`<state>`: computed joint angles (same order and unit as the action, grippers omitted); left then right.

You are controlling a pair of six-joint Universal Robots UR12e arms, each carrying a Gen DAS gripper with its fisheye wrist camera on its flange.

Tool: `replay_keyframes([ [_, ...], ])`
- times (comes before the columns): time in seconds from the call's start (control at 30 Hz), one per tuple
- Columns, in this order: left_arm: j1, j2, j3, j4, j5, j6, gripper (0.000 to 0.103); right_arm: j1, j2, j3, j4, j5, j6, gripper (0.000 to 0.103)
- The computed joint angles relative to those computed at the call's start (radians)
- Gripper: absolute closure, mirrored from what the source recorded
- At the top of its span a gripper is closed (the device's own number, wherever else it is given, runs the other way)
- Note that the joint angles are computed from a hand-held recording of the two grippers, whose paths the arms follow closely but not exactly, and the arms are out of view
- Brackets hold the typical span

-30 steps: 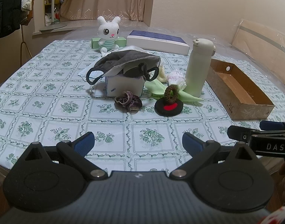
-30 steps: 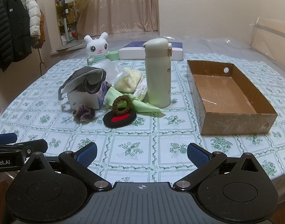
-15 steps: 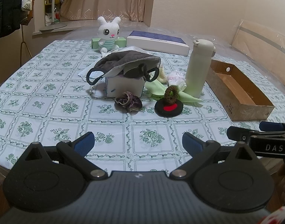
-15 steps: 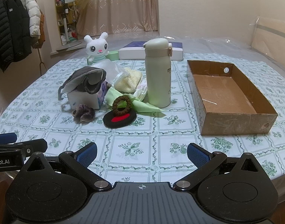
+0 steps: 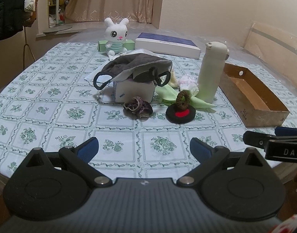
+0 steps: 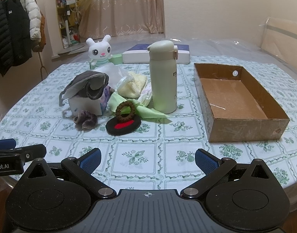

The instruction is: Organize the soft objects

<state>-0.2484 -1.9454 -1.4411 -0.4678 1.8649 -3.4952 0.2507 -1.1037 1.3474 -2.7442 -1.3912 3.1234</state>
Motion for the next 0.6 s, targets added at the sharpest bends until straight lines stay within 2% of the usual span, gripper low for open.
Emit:
replay_keyframes([
  [0.37,0.023,-0.04,0.033,0.021,0.017,0.044,0.007,0.002,0.044,-0.048,0.003,0.025,-0.008,0.001],
  [0.6,0.051,-0.077,0.064,0.029,-0.035,0.074,0.01,0.005,0.091,-0.098,0.003,0.035,-0.011,0.001],
])
